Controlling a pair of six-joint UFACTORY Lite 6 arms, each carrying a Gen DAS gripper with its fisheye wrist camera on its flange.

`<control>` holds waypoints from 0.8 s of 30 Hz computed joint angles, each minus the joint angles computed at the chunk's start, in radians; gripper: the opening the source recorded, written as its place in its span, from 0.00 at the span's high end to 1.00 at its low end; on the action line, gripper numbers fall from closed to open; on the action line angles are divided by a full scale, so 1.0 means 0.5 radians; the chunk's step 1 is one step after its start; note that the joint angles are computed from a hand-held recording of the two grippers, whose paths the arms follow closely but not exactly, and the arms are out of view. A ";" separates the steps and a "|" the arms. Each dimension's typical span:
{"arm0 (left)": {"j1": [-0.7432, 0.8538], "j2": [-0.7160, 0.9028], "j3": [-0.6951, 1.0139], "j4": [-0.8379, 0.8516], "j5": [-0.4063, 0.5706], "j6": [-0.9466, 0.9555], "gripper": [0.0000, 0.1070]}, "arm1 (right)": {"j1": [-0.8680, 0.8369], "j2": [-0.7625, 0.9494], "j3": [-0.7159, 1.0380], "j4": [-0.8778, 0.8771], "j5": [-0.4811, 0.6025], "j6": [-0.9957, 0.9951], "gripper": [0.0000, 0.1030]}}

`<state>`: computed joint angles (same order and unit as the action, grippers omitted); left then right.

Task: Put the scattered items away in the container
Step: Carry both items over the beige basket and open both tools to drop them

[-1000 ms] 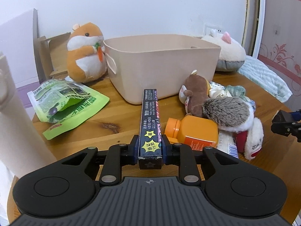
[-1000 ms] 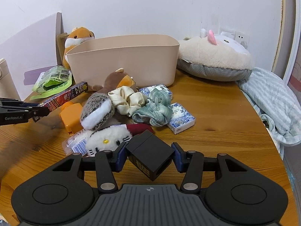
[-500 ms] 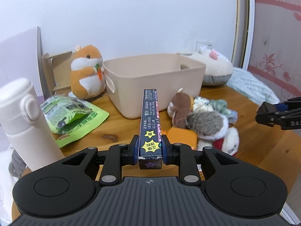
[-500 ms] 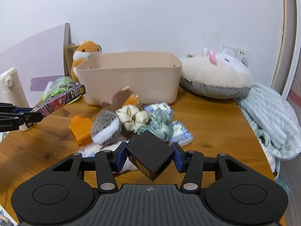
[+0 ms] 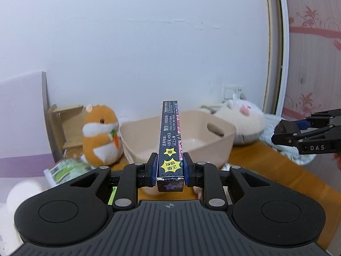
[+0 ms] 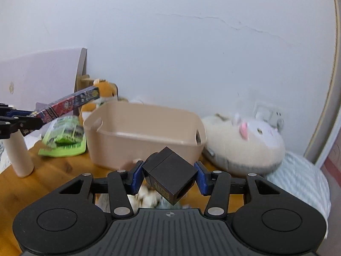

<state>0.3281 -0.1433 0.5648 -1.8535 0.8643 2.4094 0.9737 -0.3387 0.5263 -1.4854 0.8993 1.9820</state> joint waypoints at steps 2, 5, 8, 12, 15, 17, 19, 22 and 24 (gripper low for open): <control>-0.116 0.100 0.123 -0.111 -0.081 0.009 0.78 | -0.164 0.042 0.074 -0.095 -0.137 -0.034 0.55; -0.294 0.289 0.335 -0.302 -0.226 0.064 0.78 | -0.402 0.166 0.210 -0.247 -0.330 -0.036 0.55; -0.428 0.502 0.579 -0.389 -0.352 0.021 0.78 | -0.615 0.319 0.370 -0.387 -0.512 -0.016 0.55; -0.595 0.787 0.897 -0.566 -0.534 0.066 0.78 | -0.885 0.569 0.633 -0.527 -0.775 -0.007 0.55; -0.709 1.021 1.174 -0.599 -0.692 -0.002 0.78 | -1.030 0.794 0.862 -0.574 -0.900 -0.031 0.55; -0.784 1.179 1.379 -0.555 -0.836 -0.090 0.78 | -1.111 0.942 1.017 -0.559 -0.997 -0.074 0.55; -0.851 1.329 1.569 -0.511 -0.974 -0.155 0.78 | -1.178 1.109 1.183 -0.500 -1.062 -0.164 0.55; -0.906 1.566 1.888 -0.121 -1.113 -0.591 0.78 | -1.272 1.386 1.466 -0.274 -1.171 -0.414 0.55; -0.923 1.702 2.050 0.051 -1.154 -0.792 0.78 | -1.324 1.578 1.658 0.011 -1.237 -0.707 0.55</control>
<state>-0.1335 0.7076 1.5896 -1.8280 0.2872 2.0135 0.3119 0.4504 1.3553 -1.4799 0.2808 1.6287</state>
